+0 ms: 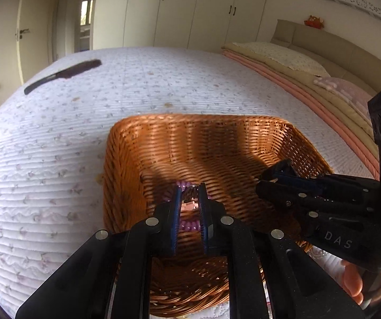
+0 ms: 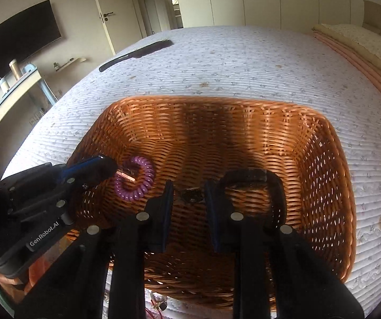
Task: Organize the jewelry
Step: 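Carry the hair clip into the basket and open the left tool, then grasp the clear bead bracelet with the right tool while the left tool grasps the cream hair tie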
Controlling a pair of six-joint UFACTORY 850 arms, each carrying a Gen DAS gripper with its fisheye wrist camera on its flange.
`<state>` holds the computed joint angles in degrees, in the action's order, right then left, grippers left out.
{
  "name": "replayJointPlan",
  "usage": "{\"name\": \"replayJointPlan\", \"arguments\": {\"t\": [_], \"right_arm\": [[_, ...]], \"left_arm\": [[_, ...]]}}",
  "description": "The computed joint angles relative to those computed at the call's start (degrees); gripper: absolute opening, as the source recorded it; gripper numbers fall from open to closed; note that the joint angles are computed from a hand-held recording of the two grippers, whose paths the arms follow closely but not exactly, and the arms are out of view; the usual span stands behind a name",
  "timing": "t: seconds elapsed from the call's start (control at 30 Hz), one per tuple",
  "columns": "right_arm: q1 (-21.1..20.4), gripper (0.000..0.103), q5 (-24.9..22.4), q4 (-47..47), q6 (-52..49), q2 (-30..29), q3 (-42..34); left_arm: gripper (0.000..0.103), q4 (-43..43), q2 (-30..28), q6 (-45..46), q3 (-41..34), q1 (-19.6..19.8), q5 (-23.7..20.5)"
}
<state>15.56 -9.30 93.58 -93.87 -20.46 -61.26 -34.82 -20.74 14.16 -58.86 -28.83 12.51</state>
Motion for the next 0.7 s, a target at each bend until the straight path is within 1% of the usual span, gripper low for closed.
{"name": "replayJointPlan", "arguments": {"t": [0.03, 0.07, 0.13, 0.2, 0.23, 0.27, 0.4, 0.5, 0.6, 0.7], "right_arm": [[-0.06, 0.022, -0.17, -0.57, 0.49, 0.1, 0.18], [-0.05, 0.022, 0.0, -1.04, 0.86, 0.36, 0.47], [0.15, 0.022, 1.07, 3.55, -4.13, 1.51, 1.49], [-0.36, 0.028, 0.4, 5.65, -6.33, 3.0, 2.84], [-0.72, 0.032, 0.01, 7.24, -7.91, 3.65, 3.48], [-1.05, 0.034, -0.16, 10.02, -10.69, 4.77, 4.54], [-2.67, 0.035, -1.84, 12.88, -14.1, 9.47, 8.53], [-4.89, 0.035, -4.71, 15.47, -17.35, 14.91, 12.97], [-6.81, 0.035, -5.82, 19.79, -22.68, 20.05, 17.08], [-8.69, 0.035, -6.62, 23.85, -27.7, 23.72, 20.45]], "left_arm": [[0.016, 1.24, 0.05, -1.42, 0.06, 0.08, -0.14], [0.026, 1.36, 0.31, -1.6, 0.34, 0.05, -0.02], [0.034, 1.71, 1.26, -2.03, 1.27, -0.25, 1.05], [0.038, 7.73, 2.91, -8.37, 2.7, -0.25, 1.62], [0.04, 9.88, 3.84, -10.62, 3.43, -0.37, 2.09], [0.043, 10.66, 5.17, -11.49, 4.42, -0.67, 2.74], [0.045, 10.39, 9.96, -11.34, 7.96, -2.46, 4.64], [0.048, 5.88, 14.73, -7.56, 11.4, -4.54, 6.45], [0.049, 1.92, 19.13, -4.91, 14.69, -6.28, 8.28], [0.049, -1.2, 22.67, -3.27, 17.77, -7.58, 10.05]]}}
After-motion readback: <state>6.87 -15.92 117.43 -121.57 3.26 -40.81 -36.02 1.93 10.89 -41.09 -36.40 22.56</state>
